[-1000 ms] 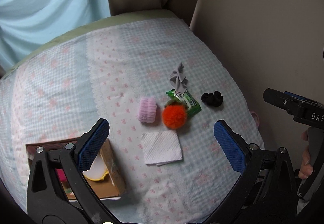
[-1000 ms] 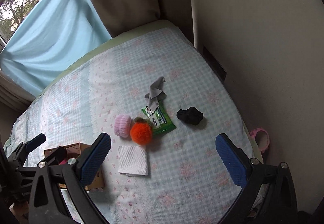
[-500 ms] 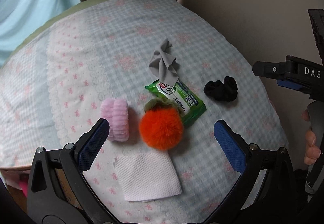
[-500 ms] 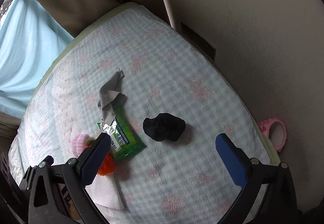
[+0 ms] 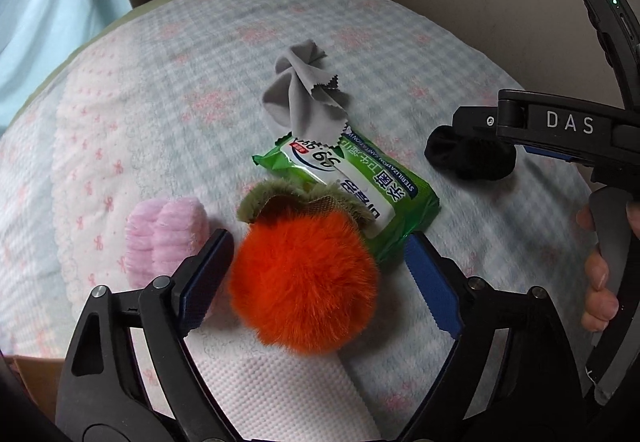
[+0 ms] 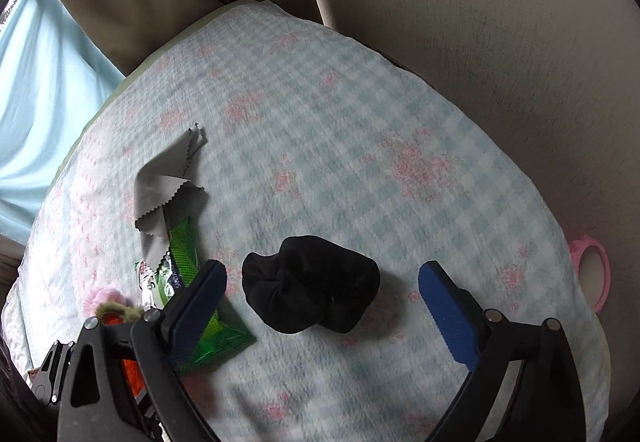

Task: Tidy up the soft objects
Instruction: 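Grasp the orange pompom with the left tool while the right tool grasps the black scrunchie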

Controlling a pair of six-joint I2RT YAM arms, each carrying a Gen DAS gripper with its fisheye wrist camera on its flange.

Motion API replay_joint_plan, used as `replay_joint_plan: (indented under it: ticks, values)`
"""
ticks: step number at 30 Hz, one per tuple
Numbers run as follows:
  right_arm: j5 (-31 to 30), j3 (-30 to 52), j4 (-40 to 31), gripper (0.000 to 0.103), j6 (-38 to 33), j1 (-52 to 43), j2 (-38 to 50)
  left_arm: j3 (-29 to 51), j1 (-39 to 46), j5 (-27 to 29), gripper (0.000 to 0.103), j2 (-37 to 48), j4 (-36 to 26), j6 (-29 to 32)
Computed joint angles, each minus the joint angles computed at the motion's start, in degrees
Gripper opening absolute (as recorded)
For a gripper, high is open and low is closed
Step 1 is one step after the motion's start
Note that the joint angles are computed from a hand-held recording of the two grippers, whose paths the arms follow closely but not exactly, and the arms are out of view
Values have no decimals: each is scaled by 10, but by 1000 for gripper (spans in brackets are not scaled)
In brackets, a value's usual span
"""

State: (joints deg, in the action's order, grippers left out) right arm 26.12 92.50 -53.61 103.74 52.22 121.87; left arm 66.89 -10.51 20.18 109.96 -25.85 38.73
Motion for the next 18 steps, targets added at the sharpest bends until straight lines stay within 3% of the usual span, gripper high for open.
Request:
replay_joint_plan:
  ticks: [6,13,18]
  values:
    - [-2,-13,38,76,2,-3,17,17,19,14,74,26,-16,-3]
    - [13,20,14,58,0,-6,43,50,28,47,48,49,-67,7]
    - [9,26,16,34,-11,-7,49,47,30,48,36,49,-77,14]
